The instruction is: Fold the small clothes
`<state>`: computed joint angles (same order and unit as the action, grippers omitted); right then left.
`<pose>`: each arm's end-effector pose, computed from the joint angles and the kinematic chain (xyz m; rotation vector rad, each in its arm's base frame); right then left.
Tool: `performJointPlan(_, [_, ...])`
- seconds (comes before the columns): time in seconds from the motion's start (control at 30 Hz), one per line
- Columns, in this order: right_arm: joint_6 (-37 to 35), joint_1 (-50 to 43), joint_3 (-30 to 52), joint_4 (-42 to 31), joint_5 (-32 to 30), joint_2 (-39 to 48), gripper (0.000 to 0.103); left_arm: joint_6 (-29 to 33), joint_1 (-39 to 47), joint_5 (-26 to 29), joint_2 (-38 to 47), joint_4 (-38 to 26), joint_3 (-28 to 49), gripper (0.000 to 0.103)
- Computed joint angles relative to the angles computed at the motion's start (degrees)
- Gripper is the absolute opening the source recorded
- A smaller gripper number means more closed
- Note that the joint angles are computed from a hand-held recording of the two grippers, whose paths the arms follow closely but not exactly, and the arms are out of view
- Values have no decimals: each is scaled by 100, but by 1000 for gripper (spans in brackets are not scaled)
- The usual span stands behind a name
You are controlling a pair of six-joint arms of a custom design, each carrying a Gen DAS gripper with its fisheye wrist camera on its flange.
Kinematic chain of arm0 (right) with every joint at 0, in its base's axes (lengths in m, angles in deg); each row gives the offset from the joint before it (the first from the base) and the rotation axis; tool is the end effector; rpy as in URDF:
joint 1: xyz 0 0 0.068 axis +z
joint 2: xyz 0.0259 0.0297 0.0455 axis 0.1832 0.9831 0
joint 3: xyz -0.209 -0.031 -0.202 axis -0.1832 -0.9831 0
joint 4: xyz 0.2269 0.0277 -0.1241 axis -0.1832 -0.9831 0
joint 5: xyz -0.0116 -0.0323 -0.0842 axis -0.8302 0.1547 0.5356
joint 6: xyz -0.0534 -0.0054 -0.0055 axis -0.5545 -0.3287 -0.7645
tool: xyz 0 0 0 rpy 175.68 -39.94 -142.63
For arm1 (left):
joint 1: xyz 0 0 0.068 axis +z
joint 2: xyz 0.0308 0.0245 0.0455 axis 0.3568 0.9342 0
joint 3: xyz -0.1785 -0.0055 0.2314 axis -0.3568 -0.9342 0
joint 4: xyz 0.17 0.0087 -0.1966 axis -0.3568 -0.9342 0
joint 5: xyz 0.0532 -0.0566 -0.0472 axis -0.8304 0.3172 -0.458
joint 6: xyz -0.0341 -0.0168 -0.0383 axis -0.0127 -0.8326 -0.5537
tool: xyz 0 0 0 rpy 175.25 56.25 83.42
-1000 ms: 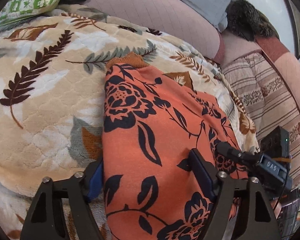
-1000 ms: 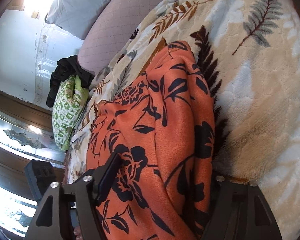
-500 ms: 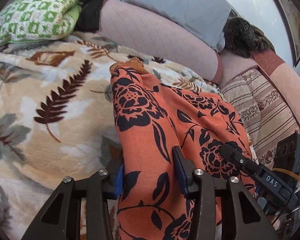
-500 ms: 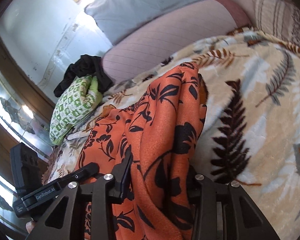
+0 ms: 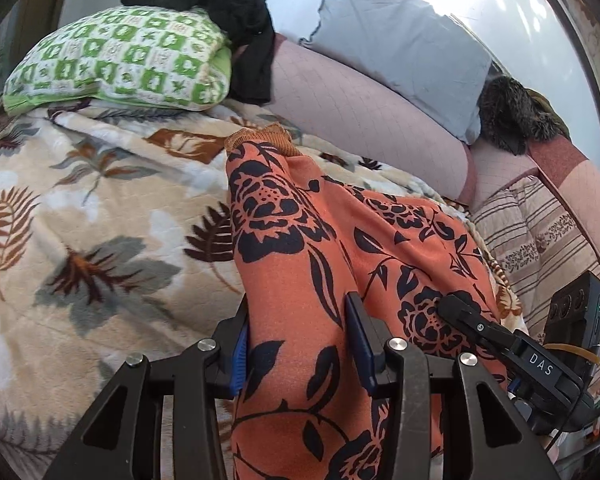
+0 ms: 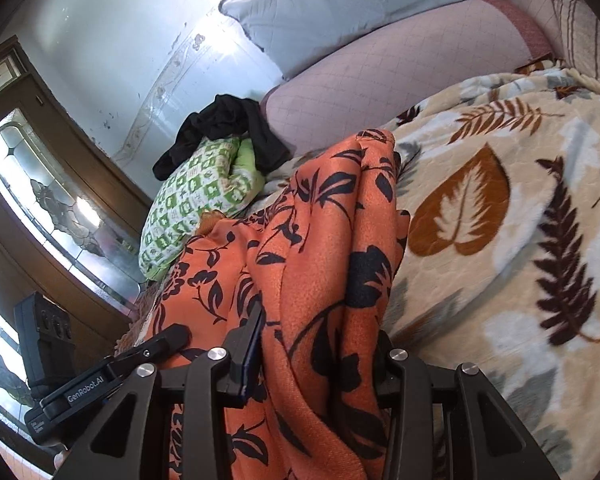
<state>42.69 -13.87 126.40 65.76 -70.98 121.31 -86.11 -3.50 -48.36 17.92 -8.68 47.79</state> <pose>0.2299 -0.0762 0.2075 0.2242 2.2501 0.7905 0.2262 -0.1048 0.2188 -0.0103 2.3501 -0.5105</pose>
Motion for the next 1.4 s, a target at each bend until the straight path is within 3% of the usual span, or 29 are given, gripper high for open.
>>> performJointPlan(0.2, [97,477,-191,71,284,-173,42,159,364,192,-210,-127,-190,45])
performJointPlan(0.6, [449,855,-297,398,476,18,42,323,238,-308,-271,-313,-155,45])
performJointPlan(1.4, [616,1165,-359,668,775,283,42,313,246,-365,-91,-605,73,45])
